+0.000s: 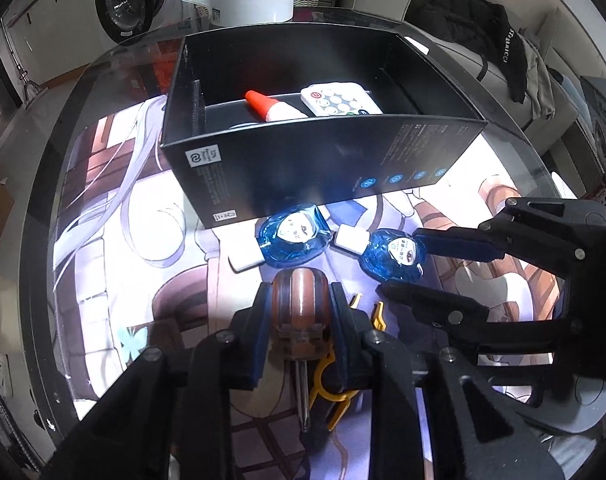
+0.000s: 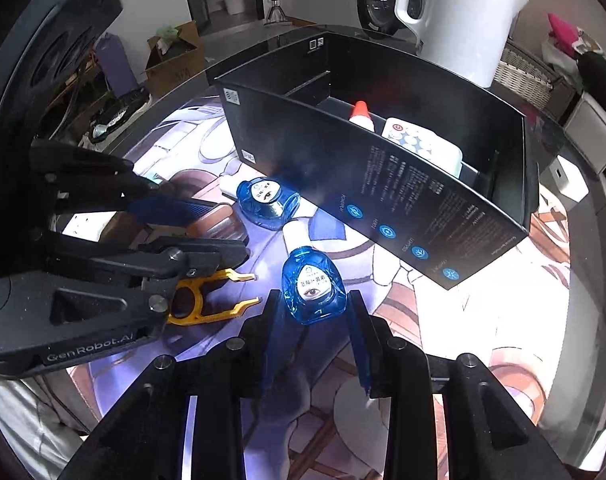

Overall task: Organize rigid objects
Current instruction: 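Grasp the brown-handled screwdriver with the left tool while the right tool grasps a blue eye-drop bottle, then lift the screwdriver and blue bottle up over the black box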

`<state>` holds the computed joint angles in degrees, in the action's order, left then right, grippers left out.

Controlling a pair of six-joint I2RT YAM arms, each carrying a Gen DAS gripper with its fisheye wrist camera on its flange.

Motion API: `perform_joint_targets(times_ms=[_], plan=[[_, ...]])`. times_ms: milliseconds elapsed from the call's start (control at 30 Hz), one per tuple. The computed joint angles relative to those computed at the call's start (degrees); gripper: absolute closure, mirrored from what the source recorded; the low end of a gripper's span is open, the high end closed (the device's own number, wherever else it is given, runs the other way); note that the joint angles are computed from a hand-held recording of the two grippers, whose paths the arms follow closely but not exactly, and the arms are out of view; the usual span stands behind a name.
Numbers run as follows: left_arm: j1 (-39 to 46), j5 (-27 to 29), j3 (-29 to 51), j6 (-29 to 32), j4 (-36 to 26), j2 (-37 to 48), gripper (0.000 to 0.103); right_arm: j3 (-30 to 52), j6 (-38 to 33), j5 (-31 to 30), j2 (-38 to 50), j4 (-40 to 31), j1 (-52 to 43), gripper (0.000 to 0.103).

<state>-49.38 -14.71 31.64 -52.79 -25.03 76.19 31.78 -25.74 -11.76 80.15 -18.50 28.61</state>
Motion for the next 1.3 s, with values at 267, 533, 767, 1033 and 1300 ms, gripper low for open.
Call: perform_joint_targets(times_ms=[267,533,767,1033,1300], plan=[[1.86,1.32,-2.53,0.70,0.56,-3.24,0.078,-0.33,0.93,1.33,0.68,3.47,2.47,0.057],[1.14,0.80,-2.43,0.27,-0.30,-3.69,0.078,0.51,2.01,1.70,2.10,3.27,4.27,0.073],[-3.00,-6.80,-0.91,-1.14,-5.49,-10.00,0.078,-1.61,2.55,0.13,-3.43,3.16,2.49,0.073],[-9.54,-21.38,0.23,-2.94,-10.85,-20.68,0.078,-6.48,3.60,-6.17,-17.68,5.05,-1.27,0.073],[-16.59,-36.28,2.11,-6.68,-13.77,-22.90,0.078,-11.46,8.94,-9.23,-34.38,9.36,-3.78,0.073]])
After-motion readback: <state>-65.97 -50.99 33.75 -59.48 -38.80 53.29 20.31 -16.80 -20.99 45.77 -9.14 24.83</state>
